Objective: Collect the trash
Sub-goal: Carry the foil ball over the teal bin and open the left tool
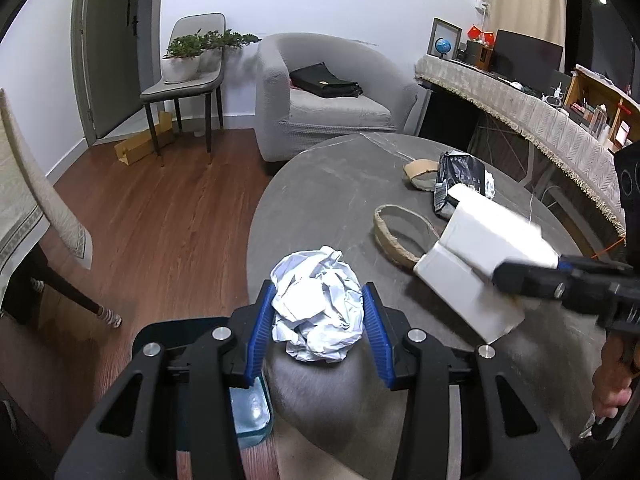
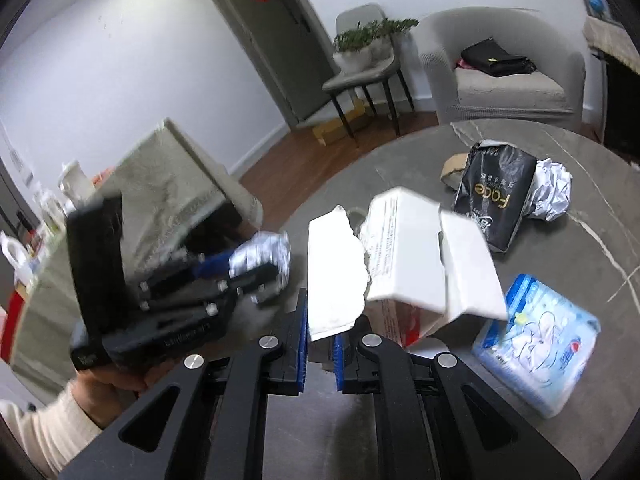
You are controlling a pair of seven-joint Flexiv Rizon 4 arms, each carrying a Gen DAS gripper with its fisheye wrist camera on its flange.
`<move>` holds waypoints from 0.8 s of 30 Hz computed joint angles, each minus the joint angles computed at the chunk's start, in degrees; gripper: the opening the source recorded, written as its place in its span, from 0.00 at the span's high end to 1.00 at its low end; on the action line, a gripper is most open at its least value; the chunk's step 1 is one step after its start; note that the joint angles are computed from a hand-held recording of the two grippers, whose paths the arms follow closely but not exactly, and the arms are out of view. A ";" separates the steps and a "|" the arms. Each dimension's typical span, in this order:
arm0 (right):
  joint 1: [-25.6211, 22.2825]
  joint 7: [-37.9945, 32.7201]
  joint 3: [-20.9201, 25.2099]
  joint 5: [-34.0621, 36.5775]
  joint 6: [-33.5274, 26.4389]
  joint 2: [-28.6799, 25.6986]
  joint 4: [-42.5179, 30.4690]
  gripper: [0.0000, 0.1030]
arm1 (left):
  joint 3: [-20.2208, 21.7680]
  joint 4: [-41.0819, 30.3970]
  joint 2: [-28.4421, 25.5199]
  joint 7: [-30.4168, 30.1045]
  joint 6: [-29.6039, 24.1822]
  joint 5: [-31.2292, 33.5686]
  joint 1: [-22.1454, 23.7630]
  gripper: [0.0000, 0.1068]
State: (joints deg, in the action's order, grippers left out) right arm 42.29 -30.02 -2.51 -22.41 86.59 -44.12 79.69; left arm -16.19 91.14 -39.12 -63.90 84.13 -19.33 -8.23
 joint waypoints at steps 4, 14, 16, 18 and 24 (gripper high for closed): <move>-0.51 -0.55 1.35 1.42 3.59 -0.84 -0.75 0.96 | -0.87 2.40 1.27 0.24 1.60 -0.15 1.34 0.56; 4.52 3.07 -6.18 0.82 4.65 -2.40 -3.87 0.99 | -3.84 6.34 3.06 1.74 3.36 -0.99 5.68 0.57; 5.85 3.88 -8.76 1.11 7.18 -3.09 -4.66 0.99 | -4.71 6.77 3.18 2.06 3.66 -1.46 6.84 0.57; 5.91 3.52 -9.13 1.43 7.26 -3.78 -5.96 1.00 | -4.66 6.93 3.24 2.04 3.73 -1.68 7.37 0.57; 3.94 1.61 -5.14 0.94 3.42 -7.39 -13.04 0.99 | -2.73 8.15 3.64 1.83 3.65 -1.53 8.22 0.57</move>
